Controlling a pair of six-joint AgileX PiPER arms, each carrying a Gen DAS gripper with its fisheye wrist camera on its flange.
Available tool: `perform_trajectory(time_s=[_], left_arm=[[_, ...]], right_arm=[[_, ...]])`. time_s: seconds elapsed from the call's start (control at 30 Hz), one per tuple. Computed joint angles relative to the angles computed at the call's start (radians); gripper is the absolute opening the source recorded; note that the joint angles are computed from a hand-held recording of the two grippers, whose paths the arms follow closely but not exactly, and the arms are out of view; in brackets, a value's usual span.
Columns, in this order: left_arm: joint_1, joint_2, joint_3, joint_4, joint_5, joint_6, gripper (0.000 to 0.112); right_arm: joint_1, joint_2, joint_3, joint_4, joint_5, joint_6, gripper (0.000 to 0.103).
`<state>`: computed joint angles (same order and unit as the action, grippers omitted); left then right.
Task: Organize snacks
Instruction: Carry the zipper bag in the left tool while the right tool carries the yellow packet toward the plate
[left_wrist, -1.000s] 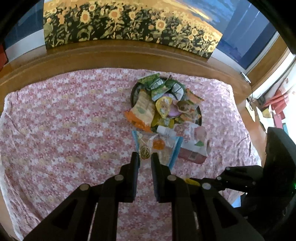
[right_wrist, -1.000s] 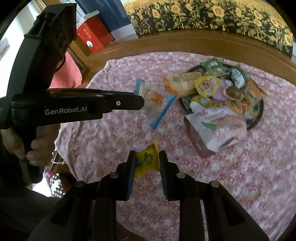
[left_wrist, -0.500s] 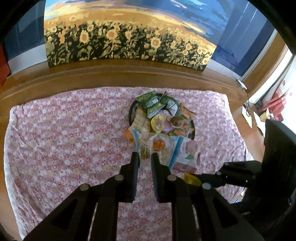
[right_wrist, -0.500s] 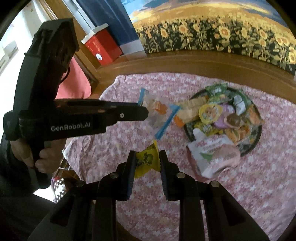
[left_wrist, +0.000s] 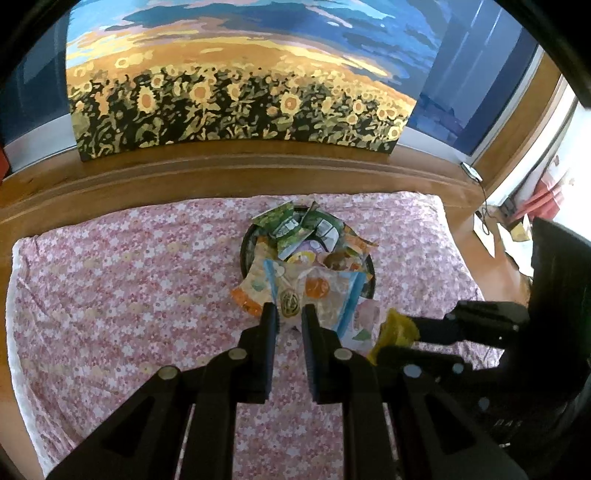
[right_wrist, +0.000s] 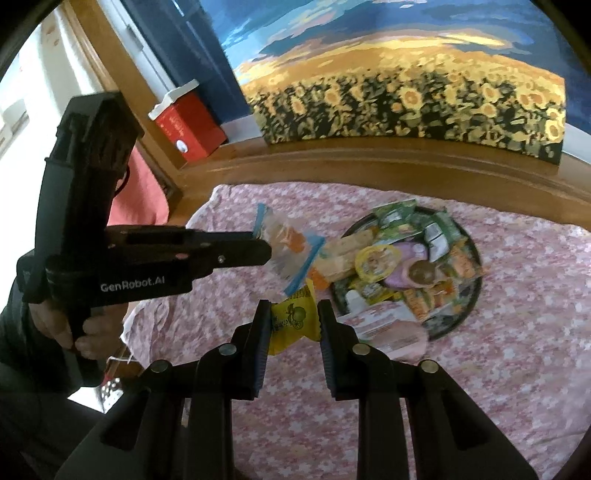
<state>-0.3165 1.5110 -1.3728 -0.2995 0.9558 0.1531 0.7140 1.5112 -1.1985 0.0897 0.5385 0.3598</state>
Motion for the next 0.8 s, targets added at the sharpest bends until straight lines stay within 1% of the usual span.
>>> perform_trajectory(time_s=[0.33, 0.67, 0.8], left_arm=[[-0.025, 0.062, -0.06, -0.008, -0.001, 0.008, 0.014], [-0.046, 0.153, -0.141, -0.007, 0.012, 0.001, 0.014], [-0.052, 0.194, -0.186, -0.006, 0.024, -0.004, 0.014]], right_arm=[[-0.071, -0.013, 0.007, 0.023, 0.009, -0.038, 0.026], [-0.176, 0.005, 0.015, 0.17, 0.003, -0.2, 0.026], [-0.211, 0.016, 0.011, 0.203, -0.009, -0.225, 0.026]])
